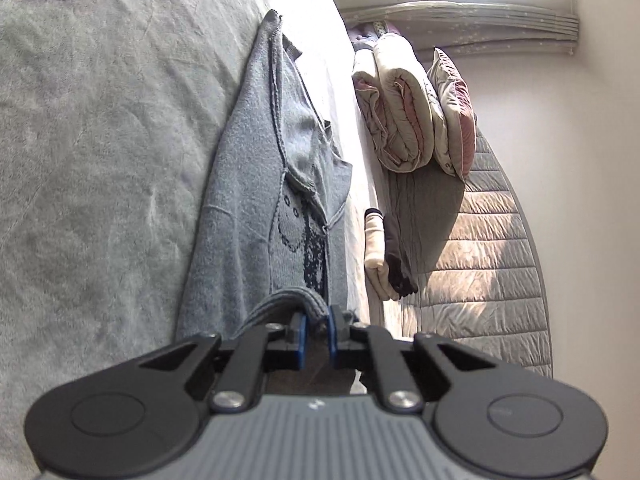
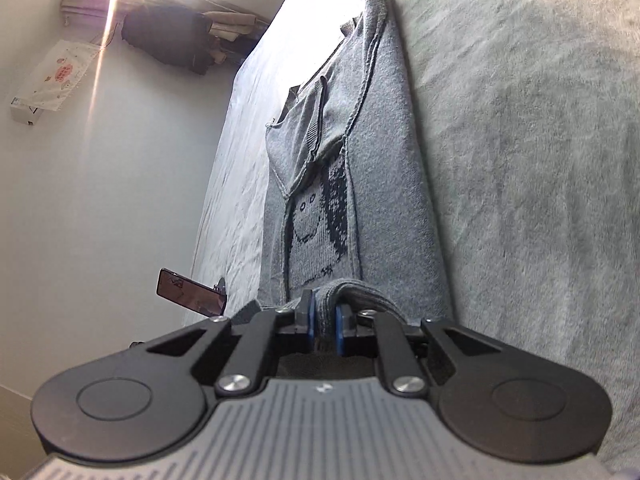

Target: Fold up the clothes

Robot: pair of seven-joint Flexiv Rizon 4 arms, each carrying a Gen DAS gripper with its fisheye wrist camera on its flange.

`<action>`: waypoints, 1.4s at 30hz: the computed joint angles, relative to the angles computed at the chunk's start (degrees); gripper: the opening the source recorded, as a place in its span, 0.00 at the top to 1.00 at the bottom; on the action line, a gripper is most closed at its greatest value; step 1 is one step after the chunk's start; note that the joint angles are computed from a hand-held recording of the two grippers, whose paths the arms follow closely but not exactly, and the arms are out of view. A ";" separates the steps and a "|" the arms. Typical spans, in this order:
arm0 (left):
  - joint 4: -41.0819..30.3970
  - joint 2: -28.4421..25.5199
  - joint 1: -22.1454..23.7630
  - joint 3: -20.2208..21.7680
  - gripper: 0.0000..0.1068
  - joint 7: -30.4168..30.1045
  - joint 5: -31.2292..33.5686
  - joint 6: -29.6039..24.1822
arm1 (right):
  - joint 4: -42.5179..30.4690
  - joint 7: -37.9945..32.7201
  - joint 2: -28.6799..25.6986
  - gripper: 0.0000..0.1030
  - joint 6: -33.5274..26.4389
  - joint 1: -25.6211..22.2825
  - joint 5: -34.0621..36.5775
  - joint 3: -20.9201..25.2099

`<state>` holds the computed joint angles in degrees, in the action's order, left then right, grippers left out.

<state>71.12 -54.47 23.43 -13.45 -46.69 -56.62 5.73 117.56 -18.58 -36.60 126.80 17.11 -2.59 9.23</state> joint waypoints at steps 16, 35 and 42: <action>4.53 3.79 -3.12 0.44 0.66 12.99 0.24 14.60 | -0.60 -7.67 -2.13 0.54 7.32 6.96 10.49 -5.74; 12.02 8.92 -5.57 1.02 0.67 29.02 3.45 25.87 | -3.32 -32.57 -1.12 0.59 -14.73 33.40 23.64 -32.20; 13.74 10.08 -6.08 1.41 0.72 30.98 3.16 28.14 | -1.29 -31.19 -3.04 0.65 -17.82 41.56 21.95 -42.29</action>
